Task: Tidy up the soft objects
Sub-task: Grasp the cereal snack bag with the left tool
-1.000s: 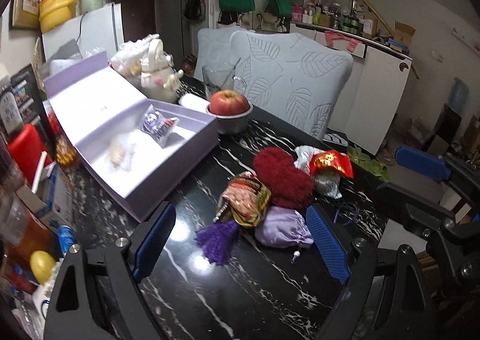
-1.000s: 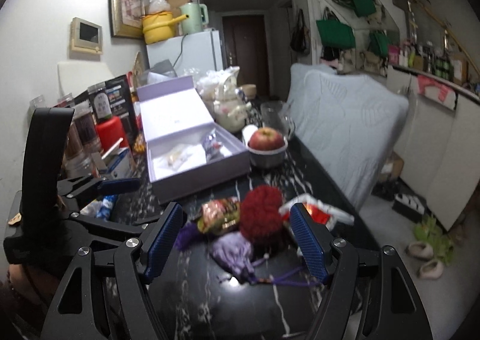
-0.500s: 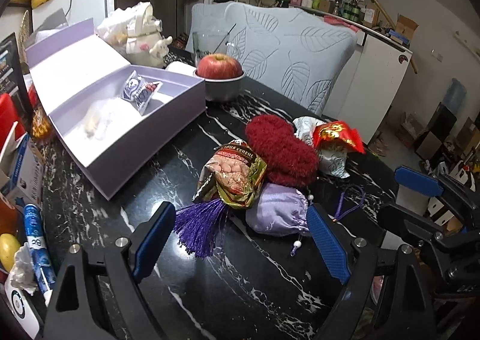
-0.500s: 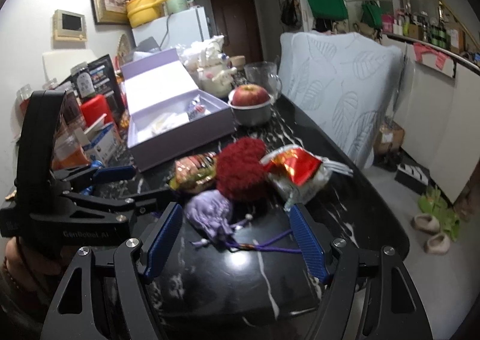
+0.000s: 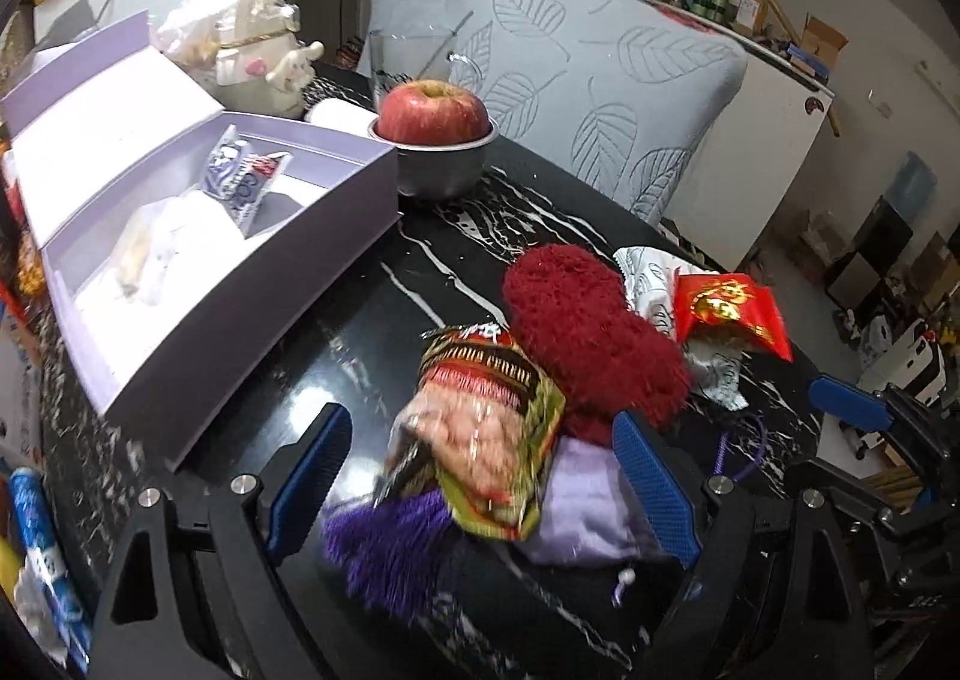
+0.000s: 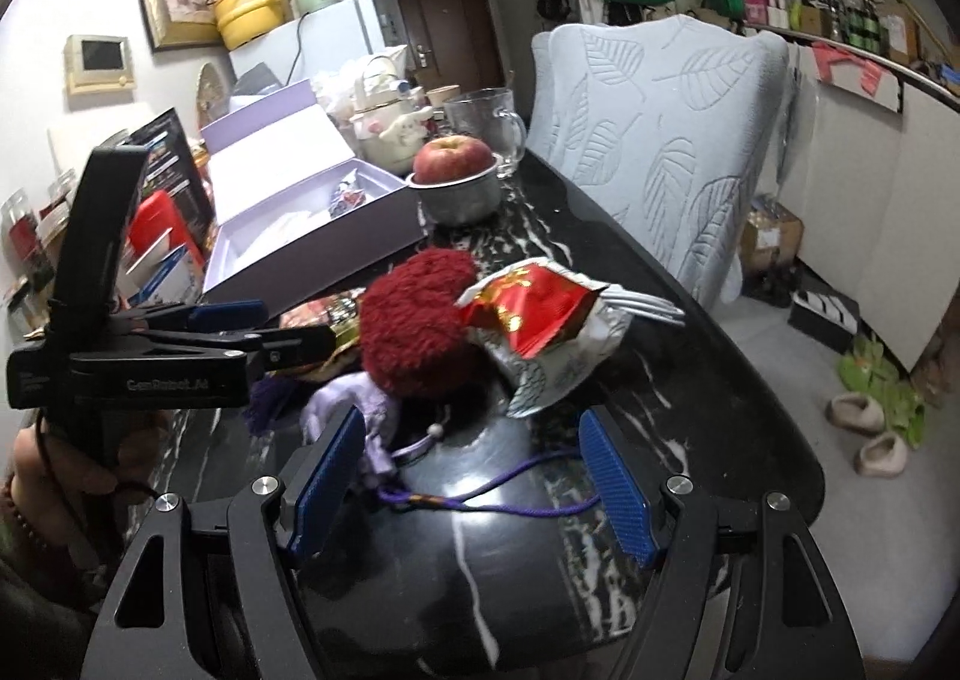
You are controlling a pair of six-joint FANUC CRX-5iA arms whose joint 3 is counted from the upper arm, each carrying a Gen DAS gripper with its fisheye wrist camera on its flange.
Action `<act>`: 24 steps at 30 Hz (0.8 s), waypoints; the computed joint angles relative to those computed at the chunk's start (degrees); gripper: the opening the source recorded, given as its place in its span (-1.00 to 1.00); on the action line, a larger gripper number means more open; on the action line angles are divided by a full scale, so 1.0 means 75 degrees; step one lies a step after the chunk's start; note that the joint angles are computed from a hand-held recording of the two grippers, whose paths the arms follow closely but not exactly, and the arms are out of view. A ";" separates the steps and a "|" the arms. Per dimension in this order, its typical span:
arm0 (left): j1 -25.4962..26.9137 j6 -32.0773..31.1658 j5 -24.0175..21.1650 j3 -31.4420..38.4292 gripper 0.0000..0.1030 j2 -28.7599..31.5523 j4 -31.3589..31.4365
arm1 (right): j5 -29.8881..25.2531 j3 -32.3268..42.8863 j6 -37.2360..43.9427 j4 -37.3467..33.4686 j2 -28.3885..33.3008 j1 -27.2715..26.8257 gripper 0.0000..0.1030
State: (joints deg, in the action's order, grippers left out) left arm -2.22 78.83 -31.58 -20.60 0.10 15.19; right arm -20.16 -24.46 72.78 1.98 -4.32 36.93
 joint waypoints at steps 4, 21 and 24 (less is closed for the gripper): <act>0.0107 -0.0451 -0.0214 0.0175 0.74 0.0394 0.0484 | -0.0134 0.0206 -0.0059 -0.0019 0.0193 -0.0096 0.45; 0.0159 -0.0963 -0.0100 -0.0262 0.10 -0.0063 0.0606 | -0.0431 0.0537 0.0688 -0.0909 0.0343 -0.0190 0.45; 0.0216 -0.0749 -0.0109 -0.0439 0.10 -0.0384 0.0400 | -0.0548 0.0656 0.1105 -0.1379 0.0372 -0.0200 0.45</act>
